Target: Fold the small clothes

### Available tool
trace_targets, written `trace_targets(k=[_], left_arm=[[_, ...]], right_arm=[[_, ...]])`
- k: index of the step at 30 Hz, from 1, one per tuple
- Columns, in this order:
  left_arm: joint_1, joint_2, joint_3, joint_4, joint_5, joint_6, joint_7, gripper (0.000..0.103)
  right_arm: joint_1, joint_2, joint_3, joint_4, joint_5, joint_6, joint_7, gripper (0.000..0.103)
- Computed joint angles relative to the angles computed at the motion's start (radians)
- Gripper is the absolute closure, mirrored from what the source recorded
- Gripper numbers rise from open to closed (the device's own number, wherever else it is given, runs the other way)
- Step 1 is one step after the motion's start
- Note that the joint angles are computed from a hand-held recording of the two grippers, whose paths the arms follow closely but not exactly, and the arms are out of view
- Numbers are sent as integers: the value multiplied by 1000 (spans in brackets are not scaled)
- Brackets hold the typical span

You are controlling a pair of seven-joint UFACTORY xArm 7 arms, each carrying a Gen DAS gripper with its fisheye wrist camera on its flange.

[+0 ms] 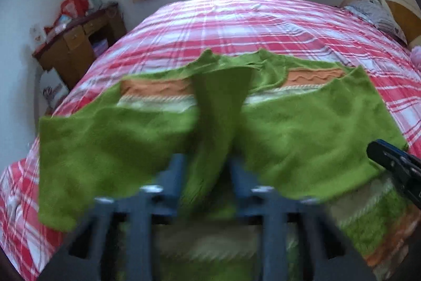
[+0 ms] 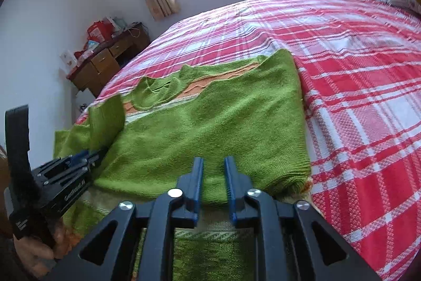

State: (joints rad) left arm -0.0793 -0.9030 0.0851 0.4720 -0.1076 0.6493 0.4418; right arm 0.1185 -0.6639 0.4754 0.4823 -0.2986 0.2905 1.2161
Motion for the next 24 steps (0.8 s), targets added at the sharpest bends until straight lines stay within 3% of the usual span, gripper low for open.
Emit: trace_targets(k=[2,4,6,10,13,16,18,19,20,21,22,24], left_arm=[[12,-47,58,11,-10,63,27,22],[25,-83,141,18,-41,102,72,19],[85,-91,175,16,-40,108,88,17],[198,-33,182,-4,-23,29,83,17],[214,16,199,-3,-58,27,64,15],[224,-27,174,-65,-70,-52,75,10],[230,-48,176,-89,-75,-73,73,6],[222,-49,187,-85,-84,-63,74,6],[218,-43,192,-80,-89,-58,75,3],[214,-35,195,-75,-94,-59,77,1],[212,-37,192,-76,-95,-61,79,1],[218,-48,179,-87,-94,-69,75,0]], right_arm=[[48,25,-56,3,19,-30,-53,61],[86,52,-83,41,45,15,-100,45],[97,63,-79,89,86,74,-137,45],[98,97,-79,136,78,-91,-121,45],[96,243,-74,238,100,-99,-145,45],[19,407,6,380,-21,2,-97,45],[1,502,36,454,-80,49,-86,45],[34,547,17,495,-126,105,-63,45],[25,562,38,519,-214,150,-8,45],[33,567,43,535,-276,187,20,47],[48,588,49,569,-323,240,22,66],[82,613,36,597,-329,269,-15,89]])
